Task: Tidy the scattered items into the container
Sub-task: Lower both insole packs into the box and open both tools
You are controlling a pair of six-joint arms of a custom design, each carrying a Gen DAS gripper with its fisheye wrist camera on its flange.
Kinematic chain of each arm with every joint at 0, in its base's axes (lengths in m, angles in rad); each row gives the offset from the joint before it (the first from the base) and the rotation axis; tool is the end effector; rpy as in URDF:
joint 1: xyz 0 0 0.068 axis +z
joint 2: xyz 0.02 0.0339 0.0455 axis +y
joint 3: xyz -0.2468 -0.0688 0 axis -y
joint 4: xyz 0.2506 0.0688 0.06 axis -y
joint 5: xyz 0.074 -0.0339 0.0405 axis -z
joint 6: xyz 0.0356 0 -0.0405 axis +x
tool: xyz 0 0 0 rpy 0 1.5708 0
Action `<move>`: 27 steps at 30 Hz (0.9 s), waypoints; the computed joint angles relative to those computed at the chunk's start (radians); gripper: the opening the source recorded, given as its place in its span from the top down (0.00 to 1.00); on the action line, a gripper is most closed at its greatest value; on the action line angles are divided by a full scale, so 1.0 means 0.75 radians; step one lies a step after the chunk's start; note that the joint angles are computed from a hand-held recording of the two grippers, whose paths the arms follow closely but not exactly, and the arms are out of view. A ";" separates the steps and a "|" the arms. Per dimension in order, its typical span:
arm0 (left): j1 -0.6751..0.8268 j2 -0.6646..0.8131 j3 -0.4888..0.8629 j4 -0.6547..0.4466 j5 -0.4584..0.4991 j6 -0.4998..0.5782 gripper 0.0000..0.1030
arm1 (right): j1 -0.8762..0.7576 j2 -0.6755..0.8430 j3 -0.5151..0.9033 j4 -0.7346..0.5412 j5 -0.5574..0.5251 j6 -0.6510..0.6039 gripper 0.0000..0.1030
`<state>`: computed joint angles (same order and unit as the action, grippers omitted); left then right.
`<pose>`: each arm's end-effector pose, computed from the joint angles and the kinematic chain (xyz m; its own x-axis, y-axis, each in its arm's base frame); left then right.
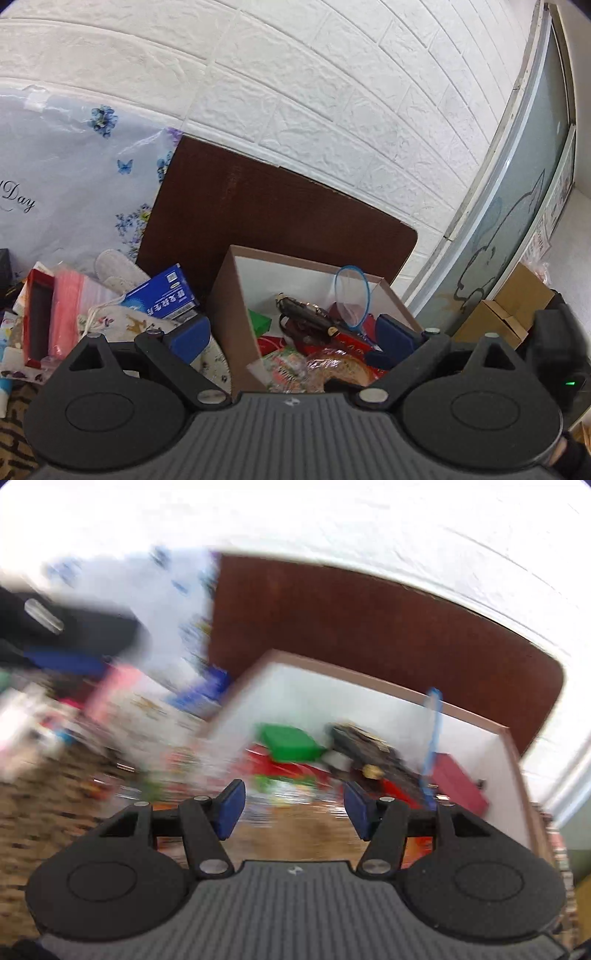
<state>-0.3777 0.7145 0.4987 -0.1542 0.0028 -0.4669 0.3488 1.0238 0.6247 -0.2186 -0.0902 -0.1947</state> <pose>0.1797 -0.0714 0.2405 -0.4672 -0.2989 -0.8321 0.1802 0.8892 -0.4206 0.2198 0.0834 0.2188 -0.4548 -0.3704 -0.8099 -0.5070 0.8554 -0.1065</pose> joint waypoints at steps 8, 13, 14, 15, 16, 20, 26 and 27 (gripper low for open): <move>-0.046 0.003 -0.006 -0.068 -0.041 -0.063 0.04 | 0.124 0.218 0.096 -0.067 0.145 -0.050 0.43; -0.085 -0.007 0.004 -0.101 -0.090 -0.079 0.04 | 0.057 0.423 0.294 -0.215 0.108 -0.075 0.15; -0.094 -0.012 0.004 -0.106 -0.095 -0.083 0.04 | 0.043 0.452 0.327 -0.246 0.100 -0.075 0.09; -0.108 -0.018 0.006 -0.115 -0.104 -0.082 0.04 | 0.032 0.468 0.345 -0.264 0.103 -0.062 0.06; -0.122 -0.026 0.006 -0.125 -0.115 -0.075 0.04 | 0.019 0.461 0.334 -0.257 0.109 -0.056 0.03; -0.212 -0.029 0.016 -0.156 -0.226 -0.032 0.01 | 0.005 0.338 0.172 -0.110 0.160 0.074 0.03; -0.365 -0.031 0.036 -0.217 -0.365 -0.039 0.00 | -0.094 -0.156 -0.180 0.038 0.102 0.358 0.02; -0.405 -0.043 0.031 -0.223 -0.406 -0.056 0.00 | -0.110 -0.277 -0.231 0.011 0.096 0.396 0.02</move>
